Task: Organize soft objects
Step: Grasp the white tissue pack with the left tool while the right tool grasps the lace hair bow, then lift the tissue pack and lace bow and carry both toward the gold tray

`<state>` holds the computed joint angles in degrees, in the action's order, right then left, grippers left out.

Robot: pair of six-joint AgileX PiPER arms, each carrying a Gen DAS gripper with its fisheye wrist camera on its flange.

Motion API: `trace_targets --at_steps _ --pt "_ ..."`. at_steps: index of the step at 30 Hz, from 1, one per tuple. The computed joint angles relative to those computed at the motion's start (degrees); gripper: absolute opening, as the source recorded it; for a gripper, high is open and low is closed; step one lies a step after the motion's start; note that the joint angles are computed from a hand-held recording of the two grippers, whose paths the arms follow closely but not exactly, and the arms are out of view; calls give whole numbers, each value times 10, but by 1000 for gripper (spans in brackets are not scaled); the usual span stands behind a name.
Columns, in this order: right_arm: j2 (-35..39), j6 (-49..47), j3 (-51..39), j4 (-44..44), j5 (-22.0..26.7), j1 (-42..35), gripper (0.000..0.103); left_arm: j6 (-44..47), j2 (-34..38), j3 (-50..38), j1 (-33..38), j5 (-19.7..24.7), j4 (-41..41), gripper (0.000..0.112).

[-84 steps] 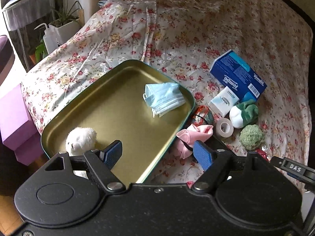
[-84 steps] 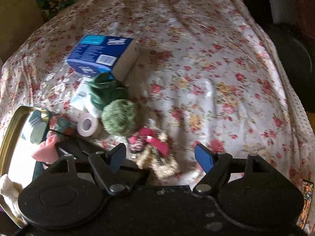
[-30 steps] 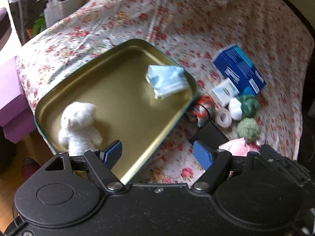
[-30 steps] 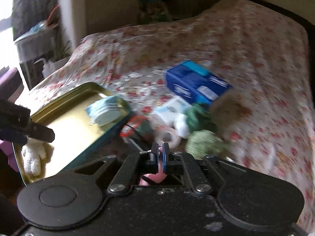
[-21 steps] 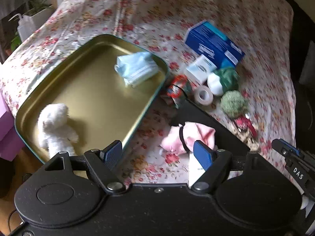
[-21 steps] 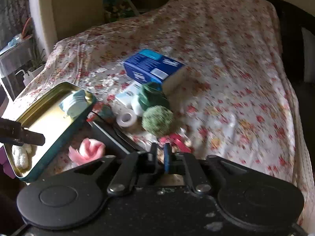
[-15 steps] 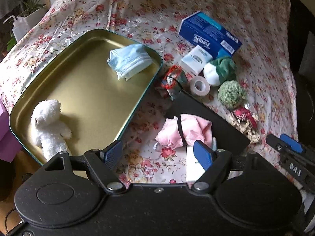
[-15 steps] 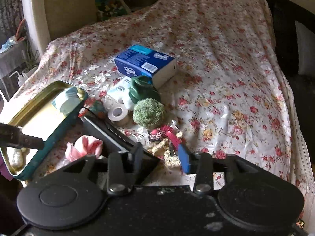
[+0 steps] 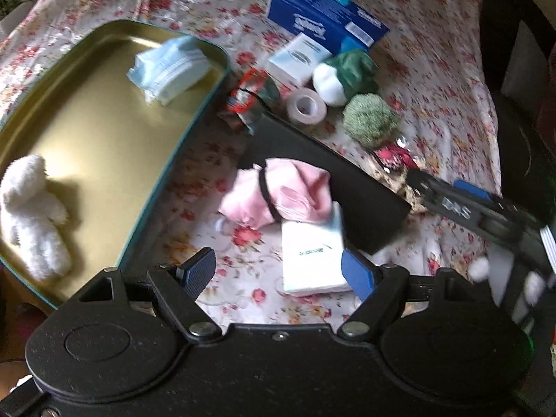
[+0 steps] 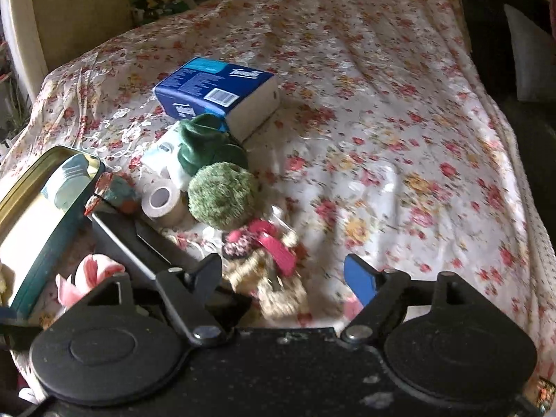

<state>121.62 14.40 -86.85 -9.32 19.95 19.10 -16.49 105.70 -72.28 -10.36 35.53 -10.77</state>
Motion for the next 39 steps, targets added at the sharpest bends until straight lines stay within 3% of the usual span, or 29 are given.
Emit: trace_targets --at_steps 8,12,17,22,28,30,32,35,39 --pt "85 33 -112 -59 71 25 79 18 31 -19 -12 0 -26 75" --pt "92 -55 -127 30 96 7 58 23 51 -33 -15 1 -38 76" --pt "60 4 -79 -23 75 1 58 3 81 -59 -23 8 -32 76" --pt "22 -10 -28 10 56 -19 58 19 117 -82 -22 21 -83 76" --pt "-20 -8 25 17 41 -28 59 -1 132 -96 -39 20 -62 75" --pt "-26 -1 33 12 43 -28 59 -4 130 -93 -42 17 -58 73" --pt "-28 6 36 6 46 -26 59 3 124 -86 -41 14 -60 53" --pt "-33 11 42 7 53 -26 59 61 112 -66 -28 12 -127 52" --pt "-47 33 60 -9 55 -20 59 50 80 -40 -35 -4 -109 52"
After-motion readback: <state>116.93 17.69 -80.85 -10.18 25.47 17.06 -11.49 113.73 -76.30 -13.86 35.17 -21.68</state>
